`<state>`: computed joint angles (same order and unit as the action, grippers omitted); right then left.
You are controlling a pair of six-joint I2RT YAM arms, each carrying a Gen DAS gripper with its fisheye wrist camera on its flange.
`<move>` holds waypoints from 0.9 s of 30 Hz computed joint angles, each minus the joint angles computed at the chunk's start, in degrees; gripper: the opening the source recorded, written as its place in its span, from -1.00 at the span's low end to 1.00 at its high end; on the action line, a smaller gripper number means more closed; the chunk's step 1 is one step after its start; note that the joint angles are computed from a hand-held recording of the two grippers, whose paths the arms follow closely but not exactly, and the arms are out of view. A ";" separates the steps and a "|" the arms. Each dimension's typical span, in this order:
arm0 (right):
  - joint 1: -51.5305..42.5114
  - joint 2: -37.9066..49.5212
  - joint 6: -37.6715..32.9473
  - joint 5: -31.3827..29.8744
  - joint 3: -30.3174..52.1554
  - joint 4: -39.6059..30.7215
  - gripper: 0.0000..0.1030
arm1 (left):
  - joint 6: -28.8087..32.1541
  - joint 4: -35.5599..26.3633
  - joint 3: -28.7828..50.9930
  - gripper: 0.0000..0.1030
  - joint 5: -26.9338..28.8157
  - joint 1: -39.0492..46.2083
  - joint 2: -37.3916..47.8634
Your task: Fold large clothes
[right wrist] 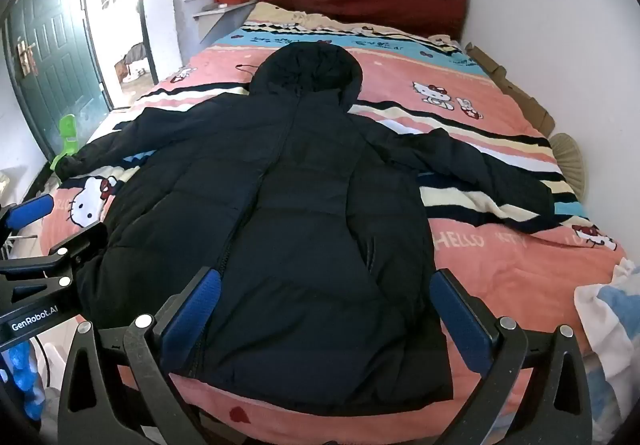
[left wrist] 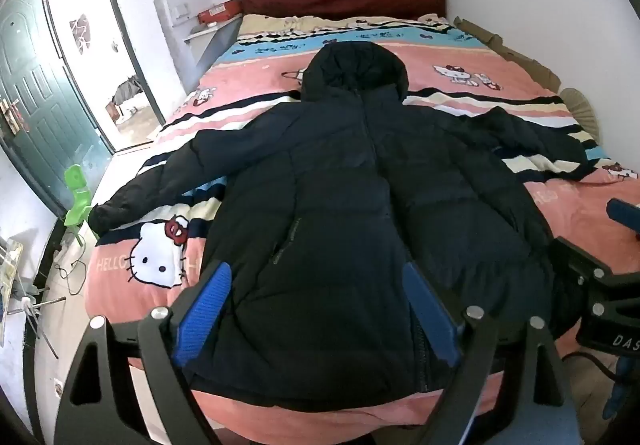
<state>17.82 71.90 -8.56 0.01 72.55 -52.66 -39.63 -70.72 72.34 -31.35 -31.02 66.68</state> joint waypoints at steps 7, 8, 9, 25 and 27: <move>-0.16 0.35 0.11 -0.42 0.24 -0.28 0.99 | 0.15 0.75 -0.57 0.71 0.43 0.38 0.11; -0.16 0.38 0.09 -0.39 0.19 -0.23 0.99 | -0.01 1.09 -0.67 0.71 0.42 0.32 0.46; -0.19 0.41 0.07 -0.39 0.16 -0.17 0.99 | -0.01 1.27 -0.75 0.71 0.50 0.40 0.53; 0.50 0.90 -1.13 0.68 -0.57 2.33 0.99 | 1.78 3.22 -1.87 0.71 1.24 1.28 -0.06; 1.03 0.72 -1.26 0.94 -1.22 3.07 0.99 | 1.96 3.38 -2.00 0.71 1.43 1.70 -0.15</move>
<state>18.85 72.62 -9.83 0.95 71.34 -49.60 -37.67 -67.34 70.34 -29.92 -29.32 66.54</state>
